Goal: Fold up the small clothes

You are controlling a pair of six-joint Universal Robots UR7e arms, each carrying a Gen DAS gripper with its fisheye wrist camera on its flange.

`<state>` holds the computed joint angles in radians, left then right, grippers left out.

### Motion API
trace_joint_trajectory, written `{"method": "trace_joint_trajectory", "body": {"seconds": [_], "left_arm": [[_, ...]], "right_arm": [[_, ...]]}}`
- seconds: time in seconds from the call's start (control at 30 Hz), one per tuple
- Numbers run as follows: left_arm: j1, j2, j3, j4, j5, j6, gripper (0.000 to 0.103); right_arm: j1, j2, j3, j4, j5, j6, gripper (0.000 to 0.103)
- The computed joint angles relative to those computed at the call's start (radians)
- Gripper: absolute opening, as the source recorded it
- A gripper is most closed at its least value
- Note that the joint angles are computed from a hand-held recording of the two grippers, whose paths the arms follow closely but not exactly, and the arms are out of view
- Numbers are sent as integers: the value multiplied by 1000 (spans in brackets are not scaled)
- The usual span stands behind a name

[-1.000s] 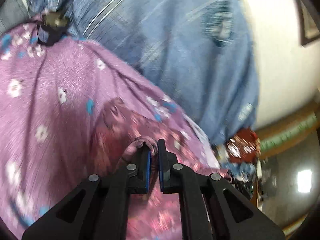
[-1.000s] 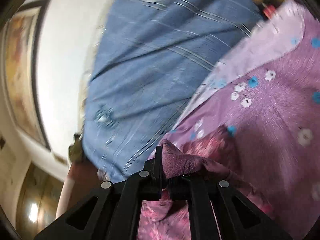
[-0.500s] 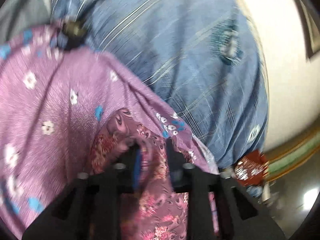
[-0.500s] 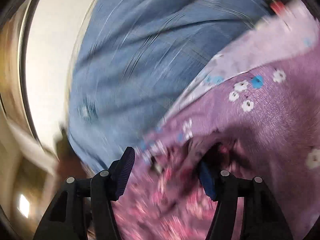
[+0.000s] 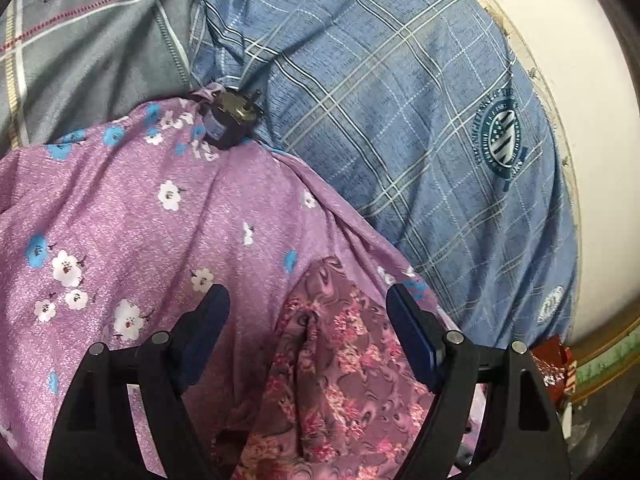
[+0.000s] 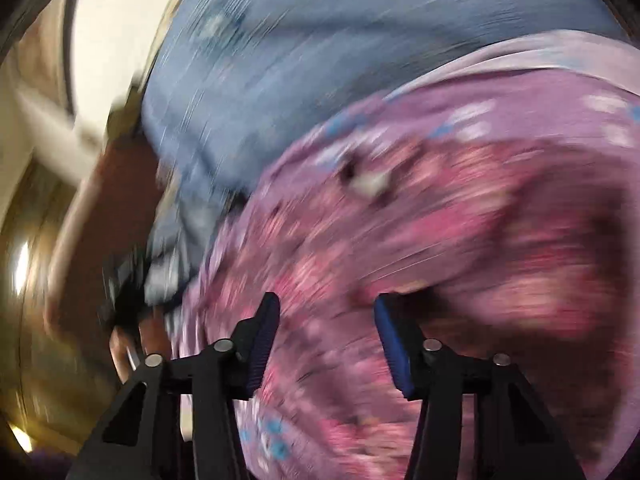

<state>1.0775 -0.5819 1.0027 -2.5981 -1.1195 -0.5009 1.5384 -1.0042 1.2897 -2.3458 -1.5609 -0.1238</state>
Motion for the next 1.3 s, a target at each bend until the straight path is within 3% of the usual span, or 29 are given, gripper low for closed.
{"method": "trace_joint_trajectory", "body": {"seconds": [0.07, 0.1, 0.17, 0.27, 0.33, 0.4, 0.47, 0.6, 0.67, 0.8, 0.87, 0.93, 0.97, 1.03, 1.07, 1.1, 1.17, 1.2, 1.3], "left_arm": [[-3, -7, 4, -14, -6, 18, 80], [-8, -10, 11, -24, 0, 32, 80], [-10, -10, 5, -14, -14, 61, 80], [-8, 8, -25, 23, -60, 68, 80], [-9, 29, -55, 62, -86, 79, 80], [-13, 54, -90, 100, -113, 100, 80], [-18, 80, -128, 153, -151, 132, 80], [-26, 110, -172, 254, -214, 153, 80], [-25, 109, -168, 266, -235, 140, 80], [-21, 96, -153, 274, -191, 104, 80], [-15, 92, -155, 287, -177, 82, 80], [-8, 90, -159, 296, -169, 60, 80], [-4, 88, -159, 294, -165, 51, 80], [2, 84, -159, 285, -161, 38, 80], [4, 77, -154, 273, -145, 28, 80], [4, 76, -155, 267, -127, 25, 80], [1, 66, -151, 263, -68, 25, 80], [1, 64, -153, 264, -51, 23, 80], [2, 43, -129, 240, -16, 20, 80]], "right_arm": [[29, 53, -55, 93, -39, -46, 38], [47, 100, -104, 126, -97, -53, 35], [61, 171, -189, 147, -185, -20, 31], [57, 262, -324, 86, -184, 24, 31], [66, 328, -415, -67, -209, 17, 35], [56, 370, -490, -186, -167, 99, 61], [44, 362, -492, -222, -111, 171, 62], [41, 225, -284, -288, -126, 82, 62], [26, 143, -172, -282, -110, 58, 58], [36, 59, -45, -217, -286, -2, 44], [12, 60, -73, -119, -334, 58, 40], [-17, 89, -143, -53, -385, 127, 29], [-24, 104, -173, -54, -392, 139, 15], [-22, 152, -240, -175, -514, 177, 13], [-6, 170, -256, -249, -568, 163, 21], [13, 181, -259, -309, -581, 119, 21], [51, 183, -243, -309, -511, -4, 23], [76, 196, -246, -246, -506, -66, 27], [134, 249, -281, 21, -516, -203, 23]]}}
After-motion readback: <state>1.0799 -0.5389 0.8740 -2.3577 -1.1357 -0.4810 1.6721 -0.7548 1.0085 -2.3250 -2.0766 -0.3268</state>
